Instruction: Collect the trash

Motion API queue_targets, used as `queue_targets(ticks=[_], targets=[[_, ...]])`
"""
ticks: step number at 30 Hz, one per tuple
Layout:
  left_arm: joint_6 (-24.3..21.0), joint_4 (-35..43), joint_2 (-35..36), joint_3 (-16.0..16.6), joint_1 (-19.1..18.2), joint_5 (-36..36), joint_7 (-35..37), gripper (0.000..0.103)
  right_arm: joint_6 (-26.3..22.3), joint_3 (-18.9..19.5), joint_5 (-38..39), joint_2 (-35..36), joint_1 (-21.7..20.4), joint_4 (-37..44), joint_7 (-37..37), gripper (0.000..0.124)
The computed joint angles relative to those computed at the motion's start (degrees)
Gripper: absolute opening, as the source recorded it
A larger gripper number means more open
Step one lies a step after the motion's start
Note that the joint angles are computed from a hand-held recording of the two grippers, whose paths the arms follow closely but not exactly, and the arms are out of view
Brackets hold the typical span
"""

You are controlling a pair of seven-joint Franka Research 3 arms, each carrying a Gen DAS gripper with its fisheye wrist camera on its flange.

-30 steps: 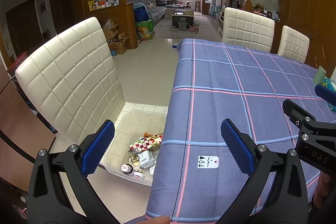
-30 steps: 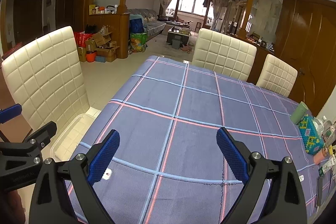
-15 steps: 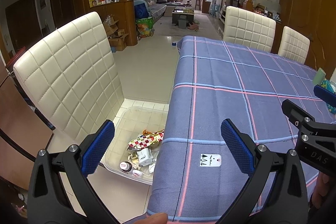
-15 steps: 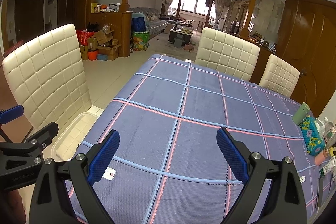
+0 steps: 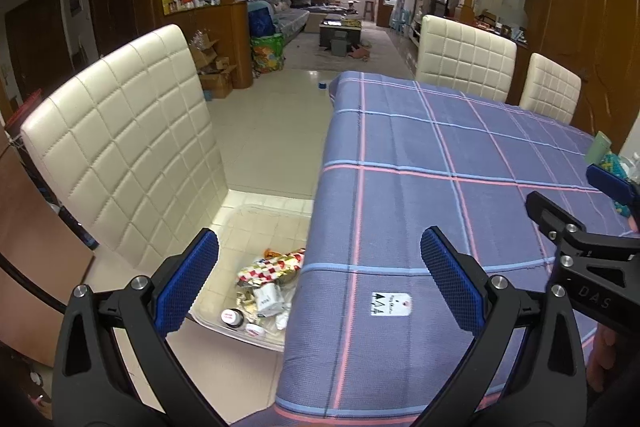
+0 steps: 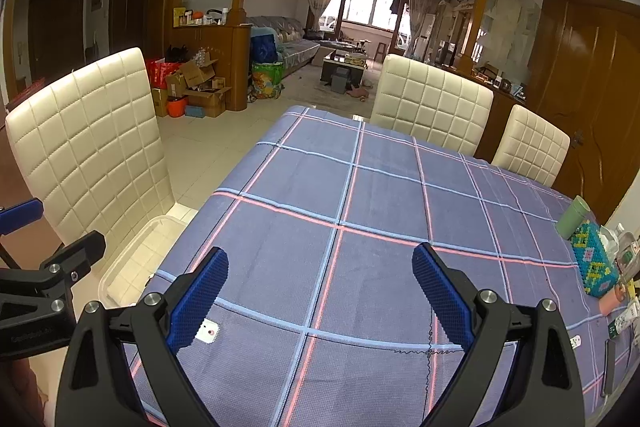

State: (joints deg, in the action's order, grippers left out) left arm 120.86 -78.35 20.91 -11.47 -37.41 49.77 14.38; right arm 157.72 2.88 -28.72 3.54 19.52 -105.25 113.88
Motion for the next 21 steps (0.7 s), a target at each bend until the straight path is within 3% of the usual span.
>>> queue_targets(ticks=[3,9,21], targets=[[-0.3,0.7,0.5,0.0,-0.2,-0.2,0.1,0.1,-0.3,-0.1,-0.4,0.1,0.0,0.2,0.2,0.091],[-7.6,5.5,3.4,1.2,-2.7,1.8,1.6,0.1,-0.2,-0.2,-0.3,0.0,-0.1,0.1,0.1,0.091],[-7.3,5.6,3.3,1.4,-2.8,1.6,1.6,0.1,0.1,-0.1,-0.4,-0.4,-0.6,-0.3,0.0,0.091]])
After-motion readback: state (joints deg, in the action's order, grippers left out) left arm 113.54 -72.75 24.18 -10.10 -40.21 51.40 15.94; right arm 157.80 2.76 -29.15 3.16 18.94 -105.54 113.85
